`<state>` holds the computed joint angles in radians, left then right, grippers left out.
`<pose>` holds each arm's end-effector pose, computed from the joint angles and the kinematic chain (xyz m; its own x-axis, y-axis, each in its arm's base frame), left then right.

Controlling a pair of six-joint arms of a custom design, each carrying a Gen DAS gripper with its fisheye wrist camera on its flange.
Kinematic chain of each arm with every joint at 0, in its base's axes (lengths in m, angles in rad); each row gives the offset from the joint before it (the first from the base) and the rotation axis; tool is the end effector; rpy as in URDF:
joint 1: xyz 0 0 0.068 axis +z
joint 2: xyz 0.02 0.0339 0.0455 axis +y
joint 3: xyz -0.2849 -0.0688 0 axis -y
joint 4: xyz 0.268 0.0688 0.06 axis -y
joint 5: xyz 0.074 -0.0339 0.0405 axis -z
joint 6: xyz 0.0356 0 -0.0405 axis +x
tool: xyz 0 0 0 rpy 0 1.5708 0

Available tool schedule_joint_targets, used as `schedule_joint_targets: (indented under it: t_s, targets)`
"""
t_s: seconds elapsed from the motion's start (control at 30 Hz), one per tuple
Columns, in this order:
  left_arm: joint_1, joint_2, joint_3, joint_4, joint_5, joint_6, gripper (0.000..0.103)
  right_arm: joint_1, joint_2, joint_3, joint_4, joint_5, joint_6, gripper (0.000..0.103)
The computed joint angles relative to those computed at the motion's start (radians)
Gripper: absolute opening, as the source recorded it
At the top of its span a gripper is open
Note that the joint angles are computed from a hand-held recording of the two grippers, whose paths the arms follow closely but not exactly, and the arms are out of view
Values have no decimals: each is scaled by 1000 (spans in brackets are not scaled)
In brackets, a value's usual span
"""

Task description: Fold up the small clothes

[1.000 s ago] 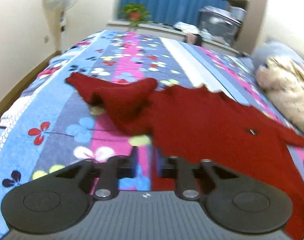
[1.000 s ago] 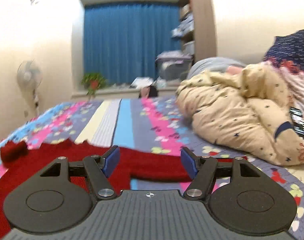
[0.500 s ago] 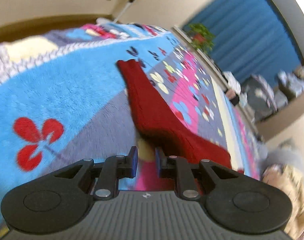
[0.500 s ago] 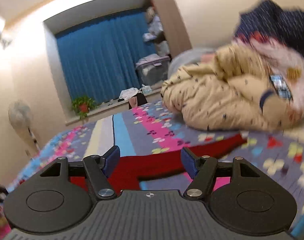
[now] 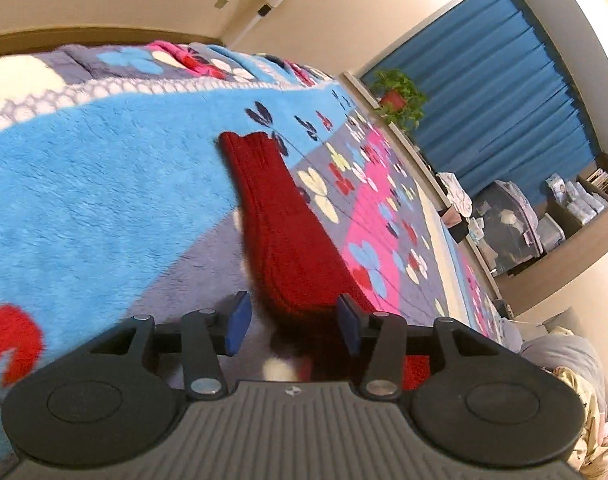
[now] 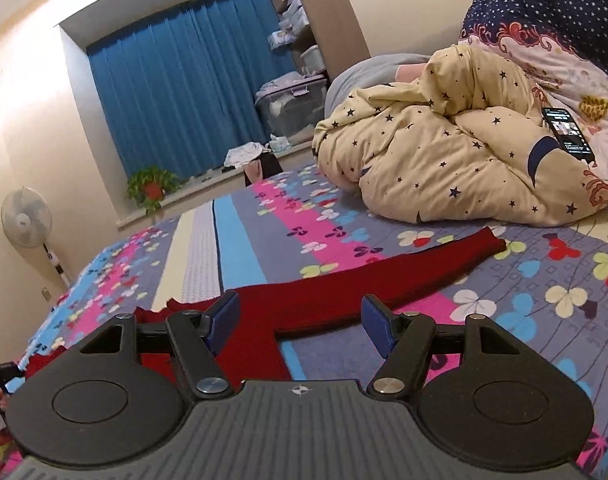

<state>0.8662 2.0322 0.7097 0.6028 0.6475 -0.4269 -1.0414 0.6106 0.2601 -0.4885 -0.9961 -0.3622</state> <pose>0.2417 0.2511 0.0561 -0.2587 -0.8141 -0.5199 -0.4625 0.5769 -0.6733 0.0870 -0.0896 0.1717 -0.4172 0.3317 -0.8461 0.0407 0.9369 0.3472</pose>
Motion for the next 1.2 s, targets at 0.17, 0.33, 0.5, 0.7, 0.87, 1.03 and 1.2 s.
schedule_joint_targets:
  t_s: [0.17, 0.33, 0.5, 0.7, 0.87, 1.03, 1.2]
  targets:
    - [22, 52, 32, 37, 85, -142, 52, -24, 36, 16, -11, -1, -1, 69]
    - [46, 107, 47, 104, 170, -292, 51, -32, 26, 18, -31, 6, -17, 68]
    - [7, 74, 66, -16, 116, -131, 24, -6, -5, 11, -26, 37, -6, 69]
    - [39, 80, 81, -64, 114, -47, 10, 16, -26, 4, -20, 65, 0, 68]
    - [112, -48, -50, 78, 34, -94, 9, 16, -23, 1, -10, 60, 1, 69]
    - [225, -267, -243, 136, -217, -149, 10, -18, -29, -2, -36, -1, -43, 69]
    - [316, -284, -259, -37, -112, -194, 31, -93, 35, 26, -102, -79, -132, 69]
